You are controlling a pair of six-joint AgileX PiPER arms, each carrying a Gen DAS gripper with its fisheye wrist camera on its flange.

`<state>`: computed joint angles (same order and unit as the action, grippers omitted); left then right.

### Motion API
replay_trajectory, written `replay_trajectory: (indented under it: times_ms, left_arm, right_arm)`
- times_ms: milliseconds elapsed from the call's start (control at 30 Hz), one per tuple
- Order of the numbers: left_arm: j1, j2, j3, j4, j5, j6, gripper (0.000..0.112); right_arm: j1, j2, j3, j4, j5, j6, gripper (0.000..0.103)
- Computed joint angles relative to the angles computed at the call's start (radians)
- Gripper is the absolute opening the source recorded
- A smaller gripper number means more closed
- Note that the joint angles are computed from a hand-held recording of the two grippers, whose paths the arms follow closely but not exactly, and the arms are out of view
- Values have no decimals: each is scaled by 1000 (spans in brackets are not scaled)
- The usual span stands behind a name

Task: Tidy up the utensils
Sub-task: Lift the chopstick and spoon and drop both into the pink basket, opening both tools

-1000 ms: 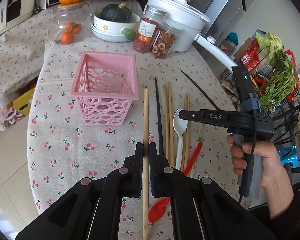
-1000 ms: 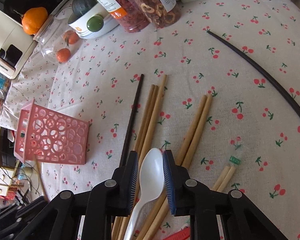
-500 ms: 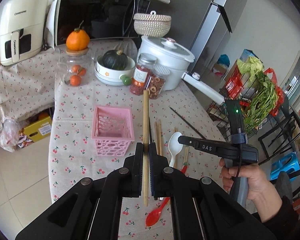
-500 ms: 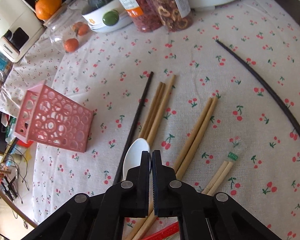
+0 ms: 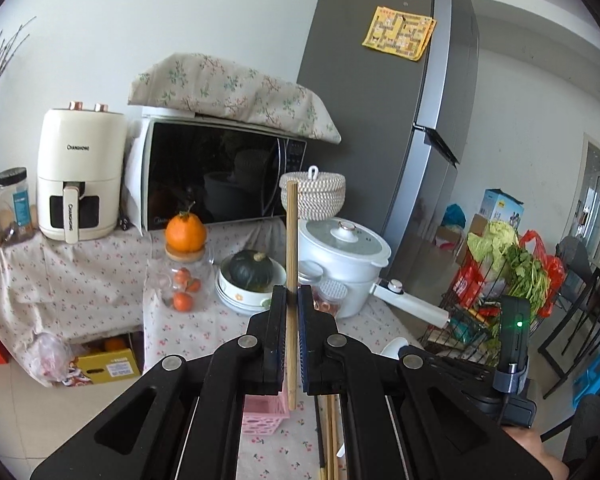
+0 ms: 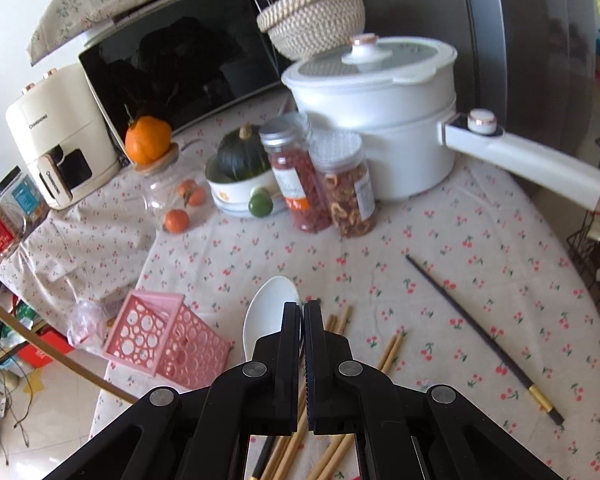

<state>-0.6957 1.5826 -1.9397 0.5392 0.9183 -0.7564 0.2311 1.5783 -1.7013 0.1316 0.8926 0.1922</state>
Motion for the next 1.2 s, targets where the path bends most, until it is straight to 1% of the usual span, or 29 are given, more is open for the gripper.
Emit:
replay_trajectory:
  times_ms: [233,400,500,567,667,800,933,967,1000,1033,1067,1100,1133,1167,1200]
  left_arm:
    - [64,45,69,74,-97,-68,5]
    - [120,107,65,31,-111,-39,5]
    - [148,146,48,-22,-95,15,5]
    - [164,165,39,-65,-92,61,5]
    - [177,179,38,-86,-93,95,5]
    - [202,193,22,-141,-67,124,6]
    - [222,199,2,-188,-15,135,8]
    - [228,197,1,-200,-6,138,10]
    - [230,192,4,-207,4,136,18]
    - [233,187,7,-211,14,130,32]
    - [232,177,15,-208,19,118,39]
    - [230,163,32,-202,18,103,50]
    - [228,150,46,-196,18,91,56]
    - [226,140,51,-193,26,85,58]
    - [223,131,55,-192,38,81,62]
  right_arm:
    - [96,-23,-4,-161,-113,143,1]
    - [160,-1,-29,-321,-182,261,1]
    - [181,29,-61,-382,-211,310,1]
    - [190,59,-89,-393,-218,318,1]
    - [215,108,-123,-422,-216,319,1]
    - [243,161,-154,-442,-218,296,1]
    - [273,190,-173,-475,-208,280,2]
    - [278,197,-180,-475,-204,271,2]
    - [281,203,-186,-466,-199,257,3]
    - [279,210,-193,-442,-193,236,4]
    - [276,216,-204,-412,-182,214,5]
    - [272,222,-215,-383,-169,195,6]
    - [270,221,-217,-368,-162,189,12]
    - [263,215,-213,-344,-163,180,17]
    - [253,205,-205,-315,-168,169,28]
